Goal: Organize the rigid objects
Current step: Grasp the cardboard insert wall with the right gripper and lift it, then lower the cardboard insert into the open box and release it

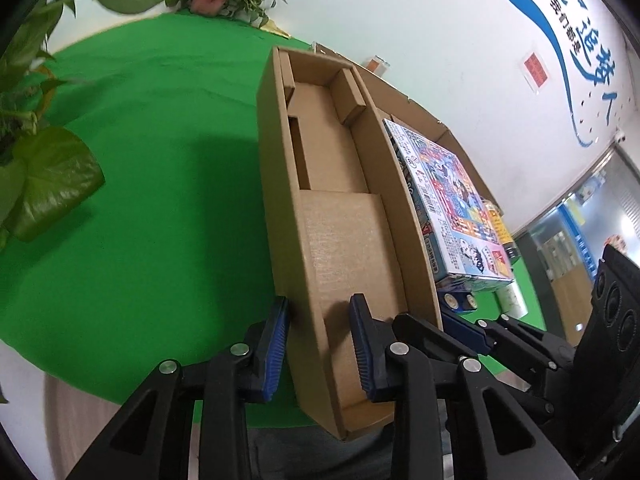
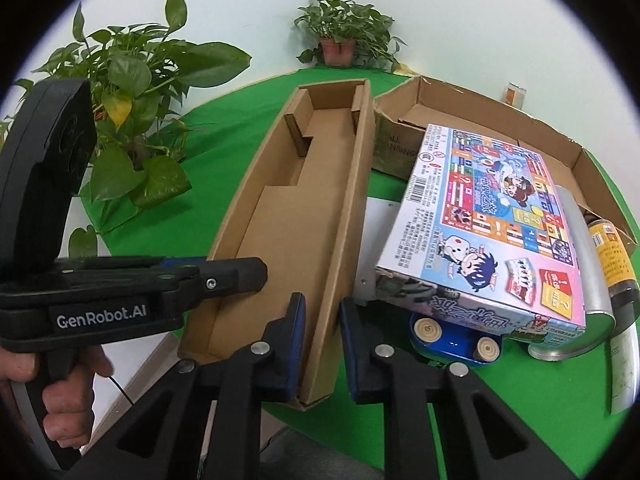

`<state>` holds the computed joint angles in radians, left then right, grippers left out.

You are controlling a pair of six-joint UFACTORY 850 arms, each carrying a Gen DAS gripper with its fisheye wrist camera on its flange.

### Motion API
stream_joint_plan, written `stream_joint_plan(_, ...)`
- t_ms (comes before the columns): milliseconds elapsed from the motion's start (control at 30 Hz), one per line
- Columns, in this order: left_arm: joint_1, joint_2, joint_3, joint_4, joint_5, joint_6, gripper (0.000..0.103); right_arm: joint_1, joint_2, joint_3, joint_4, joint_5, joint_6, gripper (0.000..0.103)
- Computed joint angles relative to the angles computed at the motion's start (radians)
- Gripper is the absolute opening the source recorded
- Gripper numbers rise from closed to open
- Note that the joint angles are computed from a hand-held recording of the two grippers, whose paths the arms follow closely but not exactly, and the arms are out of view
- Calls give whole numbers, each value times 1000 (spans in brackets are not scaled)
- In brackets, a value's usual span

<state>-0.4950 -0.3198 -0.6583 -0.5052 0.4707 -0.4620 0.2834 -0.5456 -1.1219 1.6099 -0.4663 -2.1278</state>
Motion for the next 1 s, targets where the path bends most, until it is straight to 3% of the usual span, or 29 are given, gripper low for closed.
stream_joint_plan(233, -72, 41, -27, -412, 19, 408, 16, -23, 1, -9, -19, -71, 32, 13)
stream_joint_plan(600, -85, 145, -139, -764, 84, 919, 15, -54, 37, -68, 122, -192, -6, 13)
stream_joint_plan(867, 5, 38, -456, -921, 27, 1328, 15, -59, -45, -293, 99, -186, 145, 12)
stream_joint_plan(1000, 60, -56, -644, -1080, -38, 1574, 15, -71, -152, -498, -75, -181, 396, 13)
